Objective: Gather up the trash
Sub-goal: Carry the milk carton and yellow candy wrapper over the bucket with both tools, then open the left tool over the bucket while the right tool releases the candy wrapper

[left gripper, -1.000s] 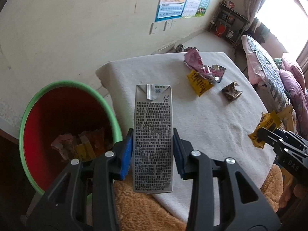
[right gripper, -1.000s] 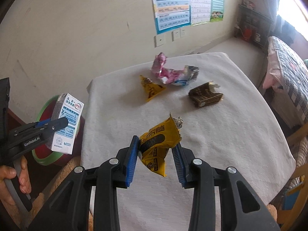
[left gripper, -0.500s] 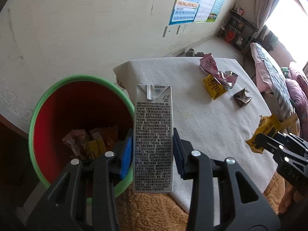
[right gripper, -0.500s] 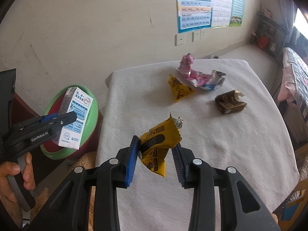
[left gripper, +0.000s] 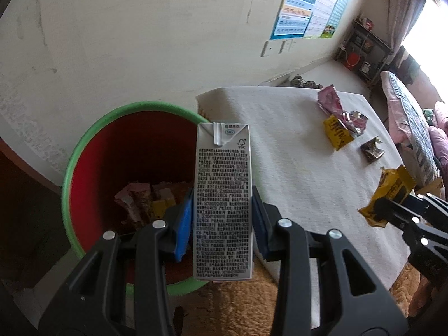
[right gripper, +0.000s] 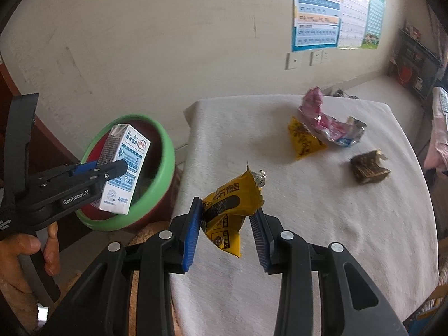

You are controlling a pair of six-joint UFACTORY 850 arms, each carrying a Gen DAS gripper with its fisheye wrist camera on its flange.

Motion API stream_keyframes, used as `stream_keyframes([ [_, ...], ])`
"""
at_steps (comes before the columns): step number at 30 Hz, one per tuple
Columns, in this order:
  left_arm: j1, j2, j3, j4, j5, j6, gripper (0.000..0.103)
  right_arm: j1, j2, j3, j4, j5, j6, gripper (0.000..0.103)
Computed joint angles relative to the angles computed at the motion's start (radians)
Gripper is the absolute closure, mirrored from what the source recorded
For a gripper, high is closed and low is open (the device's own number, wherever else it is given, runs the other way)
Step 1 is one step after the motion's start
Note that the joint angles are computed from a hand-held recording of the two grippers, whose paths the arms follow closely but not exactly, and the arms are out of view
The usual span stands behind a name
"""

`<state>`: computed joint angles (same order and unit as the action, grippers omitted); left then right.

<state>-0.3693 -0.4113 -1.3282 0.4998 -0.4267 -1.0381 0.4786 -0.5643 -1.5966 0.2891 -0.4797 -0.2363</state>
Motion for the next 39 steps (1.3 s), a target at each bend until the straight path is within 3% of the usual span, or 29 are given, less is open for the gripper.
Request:
stream_keyframes([
  [30, 0.068, 0.045, 0.099, 0.071, -0.029, -0.155, 0.066, 0.073, -0.151, -0.250, 0.015, -0.103, -0.053, 0.068],
  [39, 0.096, 0.058, 0.129, 0.026, -0.011, -0.128, 0.066, 0.089, -0.211, -0.336, 0.015, -0.154, -0.045, 0.068],
])
